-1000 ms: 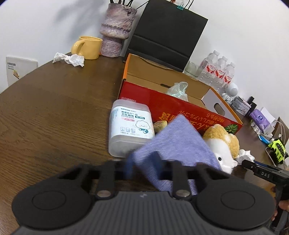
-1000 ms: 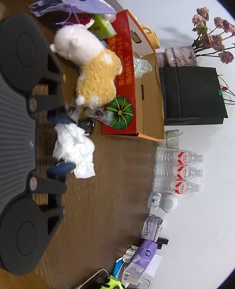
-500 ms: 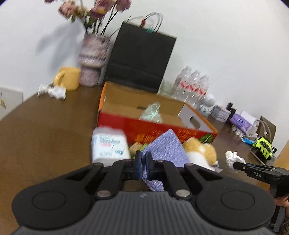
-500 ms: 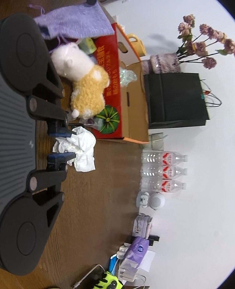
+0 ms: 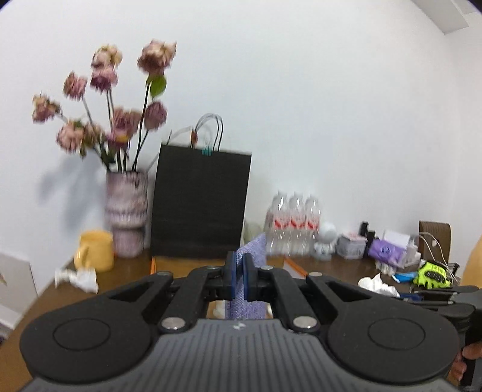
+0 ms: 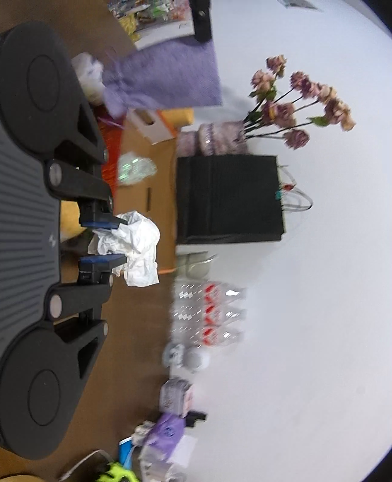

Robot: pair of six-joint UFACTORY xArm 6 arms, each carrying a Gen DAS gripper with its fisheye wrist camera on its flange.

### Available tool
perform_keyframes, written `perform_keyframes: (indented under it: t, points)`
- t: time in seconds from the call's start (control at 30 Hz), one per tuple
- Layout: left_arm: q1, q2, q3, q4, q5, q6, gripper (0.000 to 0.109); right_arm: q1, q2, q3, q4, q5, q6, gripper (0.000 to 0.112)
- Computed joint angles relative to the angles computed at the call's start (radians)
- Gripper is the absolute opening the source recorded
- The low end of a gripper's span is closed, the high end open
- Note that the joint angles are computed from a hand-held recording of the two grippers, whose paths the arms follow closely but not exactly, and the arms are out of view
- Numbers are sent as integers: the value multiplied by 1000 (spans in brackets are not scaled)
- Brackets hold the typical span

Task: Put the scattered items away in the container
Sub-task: 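Grasp purple cloth bag with left gripper while right grasps tissue, drop both in box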

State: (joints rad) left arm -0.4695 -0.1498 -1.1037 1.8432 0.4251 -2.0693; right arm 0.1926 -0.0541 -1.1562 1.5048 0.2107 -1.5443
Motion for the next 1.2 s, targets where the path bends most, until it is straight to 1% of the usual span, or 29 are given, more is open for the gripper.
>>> perform_keyframes:
  t: [0.13, 0.23, 0.37, 0.43, 0.5, 0.57, 0.67, 0.77, 0.9, 0.97, 1.0, 1.03, 1.07, 1.1, 1.13, 1.17, 1.2]
  points:
    - [55, 77, -108, -36, -66, 20, 4, 22, 70, -102, -94, 11, 109, 16]
    - [101, 155, -190, -65, -128, 22, 4, 44, 143, -187, -188, 4, 212, 16]
    - [167, 282, -300, -131, -223, 34, 4, 69, 270, -311, -365, -7, 402, 16]
    - [197, 351, -350, -199, -257, 69, 4, 75, 335, -373, -465, -3, 506, 16]
    - [218, 411, -387, -288, -264, 139, 4, 78, 407, -439, -577, 8, 623, 16]
    - [229, 457, -406, -385, -249, 225, 4, 78, 473, -500, -686, 17, 735, 16]
    - [251, 508, -429, -444, -266, 252, 5, 75, 564, -584, -829, 35, 882, 16]
    - [262, 548, -451, -497, -276, 305, 5, 72, 620, -637, -872, 58, 939, 16]
    - [261, 583, -472, -603, -251, 429, 5, 67, 677, -701, -955, 95, 1006, 16]
    - [256, 595, -475, -669, -244, 500, 8, 64, 698, -727, -984, 117, 1034, 17]
    - [254, 600, -476, -701, -239, 530, 11, 62, 708, -740, -1005, 129, 1054, 21]
    - [252, 604, -476, -733, -234, 559, 28, 61, 716, -750, -1030, 139, 1077, 22]
    - [252, 605, -475, -733, -233, 559, 48, 60, 720, -753, -1055, 145, 1098, 23]
    - [251, 605, -477, -699, -230, 529, 56, 59, 722, -753, -1073, 151, 1111, 26]
    - [248, 604, -479, -678, -225, 516, 71, 58, 721, -751, -1084, 158, 1118, 30]
    - [244, 604, -481, -672, -218, 517, 84, 58, 719, -748, -1089, 160, 1122, 41]
    - [239, 602, -483, -652, -211, 505, 88, 58, 714, -741, -1089, 156, 1123, 55]
